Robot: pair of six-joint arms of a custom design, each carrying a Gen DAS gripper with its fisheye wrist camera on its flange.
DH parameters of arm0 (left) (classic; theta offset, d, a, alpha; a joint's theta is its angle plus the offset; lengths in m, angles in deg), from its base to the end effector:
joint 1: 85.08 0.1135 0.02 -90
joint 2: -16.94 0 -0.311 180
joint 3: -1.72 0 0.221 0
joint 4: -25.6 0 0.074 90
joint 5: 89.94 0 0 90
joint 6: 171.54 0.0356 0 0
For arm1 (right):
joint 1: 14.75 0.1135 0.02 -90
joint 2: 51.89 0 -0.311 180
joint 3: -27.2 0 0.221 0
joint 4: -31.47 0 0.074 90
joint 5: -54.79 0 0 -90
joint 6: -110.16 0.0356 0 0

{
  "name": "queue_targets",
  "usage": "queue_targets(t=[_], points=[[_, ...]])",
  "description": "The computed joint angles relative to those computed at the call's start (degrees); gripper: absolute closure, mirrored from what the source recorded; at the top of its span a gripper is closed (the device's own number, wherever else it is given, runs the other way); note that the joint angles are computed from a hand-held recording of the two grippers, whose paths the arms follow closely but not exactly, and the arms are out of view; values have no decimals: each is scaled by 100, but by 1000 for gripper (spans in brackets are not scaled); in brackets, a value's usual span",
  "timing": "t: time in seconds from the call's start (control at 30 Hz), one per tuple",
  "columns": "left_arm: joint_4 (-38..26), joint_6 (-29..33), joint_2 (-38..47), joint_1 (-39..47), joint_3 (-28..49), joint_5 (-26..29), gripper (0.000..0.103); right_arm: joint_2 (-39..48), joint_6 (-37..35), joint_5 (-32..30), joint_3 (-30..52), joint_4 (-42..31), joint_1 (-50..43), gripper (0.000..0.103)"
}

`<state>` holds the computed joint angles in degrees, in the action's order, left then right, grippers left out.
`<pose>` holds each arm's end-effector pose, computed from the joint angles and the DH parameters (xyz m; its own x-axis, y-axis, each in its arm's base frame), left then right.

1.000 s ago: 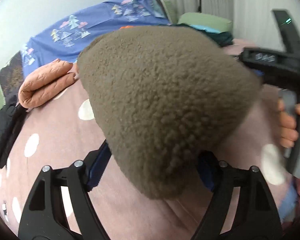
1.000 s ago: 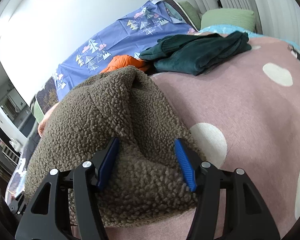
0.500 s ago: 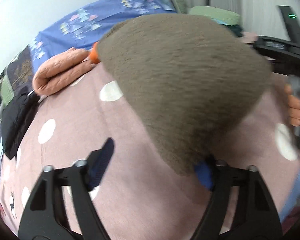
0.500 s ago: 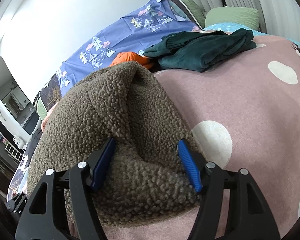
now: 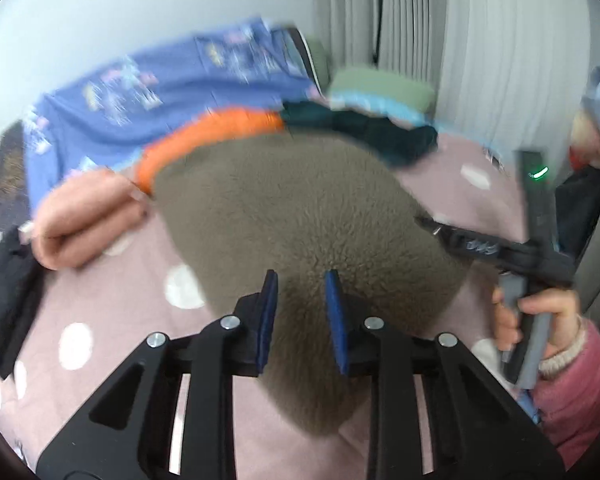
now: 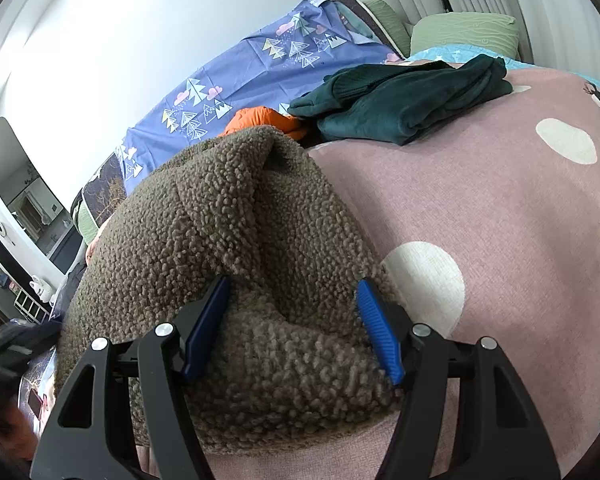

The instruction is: Fold large clothes

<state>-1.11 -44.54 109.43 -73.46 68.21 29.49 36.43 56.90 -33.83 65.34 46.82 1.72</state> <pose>0.2932 0.0424 0.2438 -0.5524 0.4215 -0.7191 0.5617 0.8256 0.0524 0.2327 0.0679 0.1920 -0.5971 0.4471 -0.6660 0.1157 0.8696 0.4800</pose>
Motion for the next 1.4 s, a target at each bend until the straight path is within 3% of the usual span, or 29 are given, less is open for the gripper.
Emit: queue_targets(t=[0.1, 0.23, 0.37, 0.53, 0.67, 0.83, 0.93, 1.0, 1.03, 1.07, 1.13, 1.2, 1.3, 1.4], points=[[1462, 595, -59, -448, -914, -754, 76, -29, -65, -50, -50, 74, 6, 37], [1404, 562, -341, -658, -1024, -1228, 76, -54, -42, -26, -63, 102, 39, 37], [1213, 308, -273, -681, -847, -1227, 76, -38, -24, -3, -87, 155, 60, 37], [1443, 350, -369, -673, -1010, -1350, 76, -41, 1, 14, -101, 173, 81, 37], [1130, 320, -478, -715, -819, -1354, 80, -22, -8, -41, -109, 205, 26, 37], [727, 79, -525, -739, -86, -924, 77, -40, -10, -53, -75, 151, 7, 37], [296, -293, -79, -877, 846, -727, 77, -35, -1, -51, -61, 140, 16, 37], [-124, -568, 560, -1057, 1671, -868, 70, -19, 1, -45, -45, 142, 22, 37], [-205, -595, 837, -1162, 1887, -1117, 56, -23, -7, -62, -56, 149, 4, 37], [-317, -548, 1391, -1341, 2185, -1649, 48, -20, -7, -44, -38, 116, 13, 37], [307, -589, 1776, -1287, 1987, -1366, 48, 5, -28, -48, 19, 17, -21, 37], [109, -634, 1737, -1209, 2067, -1200, 49, -105, -80, -273, 53, -140, -121, 37], [510, -418, 1572, -1322, 1718, -1509, 50, -561, -256, -377, 605, -1284, -215, 37], [477, -489, 1625, -1339, 1792, -1534, 51, -974, -524, -155, 955, -1670, -157, 53]])
